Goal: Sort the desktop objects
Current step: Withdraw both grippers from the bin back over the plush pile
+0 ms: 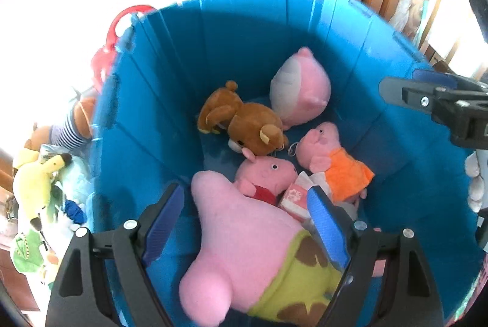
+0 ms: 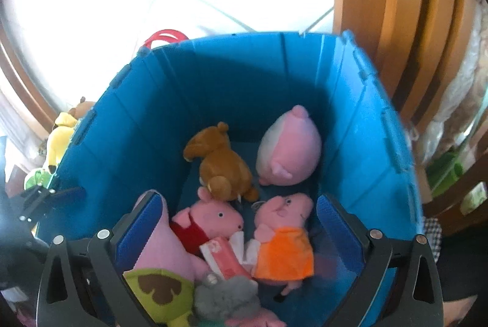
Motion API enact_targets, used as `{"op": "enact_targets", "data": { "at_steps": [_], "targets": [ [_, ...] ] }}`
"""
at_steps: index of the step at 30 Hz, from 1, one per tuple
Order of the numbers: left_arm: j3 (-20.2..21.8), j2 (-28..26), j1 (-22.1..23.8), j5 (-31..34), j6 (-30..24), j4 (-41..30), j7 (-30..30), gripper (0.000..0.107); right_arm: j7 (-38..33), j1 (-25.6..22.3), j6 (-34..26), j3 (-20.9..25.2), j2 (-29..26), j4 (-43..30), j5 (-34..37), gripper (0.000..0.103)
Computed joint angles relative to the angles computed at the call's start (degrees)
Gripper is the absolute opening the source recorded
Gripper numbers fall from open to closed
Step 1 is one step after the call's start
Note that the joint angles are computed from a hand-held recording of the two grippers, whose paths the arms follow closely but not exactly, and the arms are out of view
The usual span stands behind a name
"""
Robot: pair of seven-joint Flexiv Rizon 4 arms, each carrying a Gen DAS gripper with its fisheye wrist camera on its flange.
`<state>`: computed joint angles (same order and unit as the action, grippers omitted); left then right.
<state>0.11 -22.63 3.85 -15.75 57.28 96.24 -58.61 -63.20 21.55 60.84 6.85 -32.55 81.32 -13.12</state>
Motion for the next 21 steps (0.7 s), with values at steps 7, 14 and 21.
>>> {"op": "enact_targets", "data": {
  "at_steps": [7, 14, 21],
  "targets": [
    [-0.2, 6.1, 0.1, -2.2, 4.8, 7.5, 2.3, 0.083, 4.7, 2.6, 3.9, -1.8, 6.8, 9.9, -5.0, 0.103],
    [-1.0, 12.9, 0.2, -9.0, 8.3, 15.7, 9.9, 0.083, 13.2, 4.6, 9.5, -3.2, 13.7, 20.0, -13.8, 0.103],
    [0.3, 19.0, -1.3, -17.8, 10.2, 23.0, 20.1, 0.083, 24.0, 6.1, 11.5, -3.0, 19.1, 27.3, -23.8, 0.102]
  ]
}}
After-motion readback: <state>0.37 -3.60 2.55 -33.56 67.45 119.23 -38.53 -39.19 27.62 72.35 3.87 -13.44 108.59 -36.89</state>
